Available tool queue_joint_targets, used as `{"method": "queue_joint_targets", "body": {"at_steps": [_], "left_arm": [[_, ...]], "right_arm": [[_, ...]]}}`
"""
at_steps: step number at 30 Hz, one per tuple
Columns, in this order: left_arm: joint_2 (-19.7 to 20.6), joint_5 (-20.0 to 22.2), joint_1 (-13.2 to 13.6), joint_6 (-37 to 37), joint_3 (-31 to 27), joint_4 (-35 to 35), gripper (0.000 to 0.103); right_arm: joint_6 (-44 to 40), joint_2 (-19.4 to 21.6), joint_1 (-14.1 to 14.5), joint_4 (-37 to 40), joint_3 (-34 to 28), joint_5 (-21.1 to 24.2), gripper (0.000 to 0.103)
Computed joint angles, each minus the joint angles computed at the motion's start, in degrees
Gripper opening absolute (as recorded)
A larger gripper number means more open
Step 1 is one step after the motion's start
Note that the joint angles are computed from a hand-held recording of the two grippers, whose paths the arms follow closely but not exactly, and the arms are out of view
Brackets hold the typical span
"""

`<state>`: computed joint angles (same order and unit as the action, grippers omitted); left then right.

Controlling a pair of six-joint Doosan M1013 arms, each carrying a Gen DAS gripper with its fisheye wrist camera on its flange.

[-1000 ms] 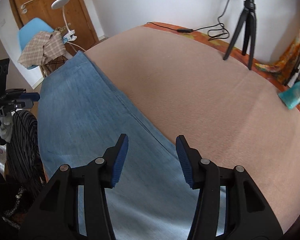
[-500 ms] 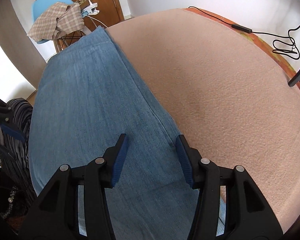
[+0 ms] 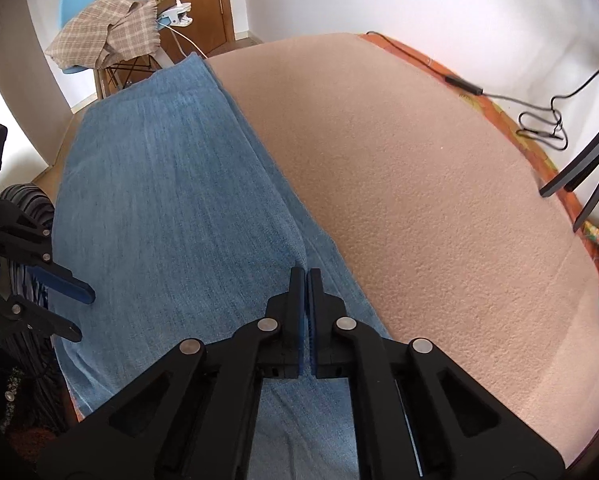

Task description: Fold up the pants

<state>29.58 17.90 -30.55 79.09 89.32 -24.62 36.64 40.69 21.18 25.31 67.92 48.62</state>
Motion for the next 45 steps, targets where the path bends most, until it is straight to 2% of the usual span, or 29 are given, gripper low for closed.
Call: {"method": "queue_joint_targets", "body": {"at_steps": [3, 4, 6, 8, 10, 12, 14, 16, 20, 23, 24, 26, 29, 31, 32, 33, 35, 38, 41, 45], "left_arm": [[0.38, 0.01, 0.01, 0.29, -0.45, 0.1, 0.025], [0.7, 0.58, -0.07, -0.72, -0.87, 1.19, 0.025], [1.3, 1.56, -0.06, 1.59, -1.49, -0.93, 0.025], [1.76, 2.53, -0.19, 1.41, -2.03, -0.2, 0.025], [2.11, 3.31, -0.31, 0.79, -2.51, 1.08, 0.025], [2.04, 3.1, -0.38, 0.18, -2.43, 1.55, 0.025], [1.77, 2.49, -0.64, 0.23, -2.25, 1.83, 0.025], [1.69, 2.1, -1.16, 0.86, -2.26, 2.12, 0.025], [2.6, 3.58, -2.39, 5.99, -3.72, -0.25, 0.025], [3.59, 5.05, -3.15, 10.13, -5.21, -2.9, 0.025], [3.85, 5.35, -3.36, 10.95, -5.6, -3.37, 0.025], [4.35, 5.9, -3.65, 11.83, -6.34, -3.82, 0.025], [4.77, 6.59, -3.87, 11.14, -7.18, -2.68, 0.025], [4.7, 6.68, -3.9, 10.82, -7.32, -2.2, 0.025], [4.71, 6.74, -3.87, 10.17, -7.44, -1.58, 0.025], [4.77, 6.88, -3.85, 9.42, -7.58, -1.01, 0.025], [5.05, 7.53, -3.68, 8.42, -7.98, -0.32, 0.025], [5.47, 8.0, -3.36, 8.84, -8.15, -1.6, 0.025], [5.54, 7.12, -3.38, 9.45, -8.04, -1.95, 0.025], [5.03, 6.39, -3.29, 7.33, -7.77, -0.36, 0.025]], "right_arm": [[0.95, 0.05, 0.36, -2.15, -0.46, -2.2, 0.001], [2.26, 0.68, 0.4, -2.94, -1.04, -1.85, 0.001], [3.89, 2.31, 0.31, -3.58, -2.71, 1.99, 0.001], [5.58, 2.56, 0.2, -3.7, -2.45, 1.34, 0.001], [7.69, 2.36, -0.79, -0.95, -2.77, 2.56, 0.002], [7.59, 1.14, -2.53, 3.99, -2.01, 3.63, 0.01], [6.29, -1.56, -4.69, 8.24, 1.1, 1.28, 0.022], [5.54, -4.63, -7.26, 11.5, 4.95, -2.23, 0.05], [8.46, -8.83, -12.92, 14.01, 10.94, -7.0, 0.055], [14.28, -9.49, -16.22, 12.51, 12.76, -7.75, 0.066], [15.26, -9.48, -16.96, 11.92, 13.21, -8.25, 0.067], [18.61, -9.08, -17.91, 9.36, 13.65, -8.77, 0.067], [18.47, -7.44, -19.14, 10.55, 12.75, -5.01, 0.067], [19.02, -6.65, -19.07, 10.09, 12.37, -4.2, 0.062], [18.93, -6.4, -19.13, 10.58, 12.4, -3.92, 0.041], [19.13, -6.1, -19.06, 10.8, 12.19, -3.53, 0.011], [19.21, -6.48, -18.22, 8.55, 12.6, -4.92, 0.009], [18.85, -8.39, -16.82, 3.18, 15.0, -10.84, 0.005], [22.54, -7.57, -16.26, -1.11, 14.5, -11.55, 0.005], [28.59, -6.9, -14.98, -8.02, 13.71, -11.48, 0.011]]}}
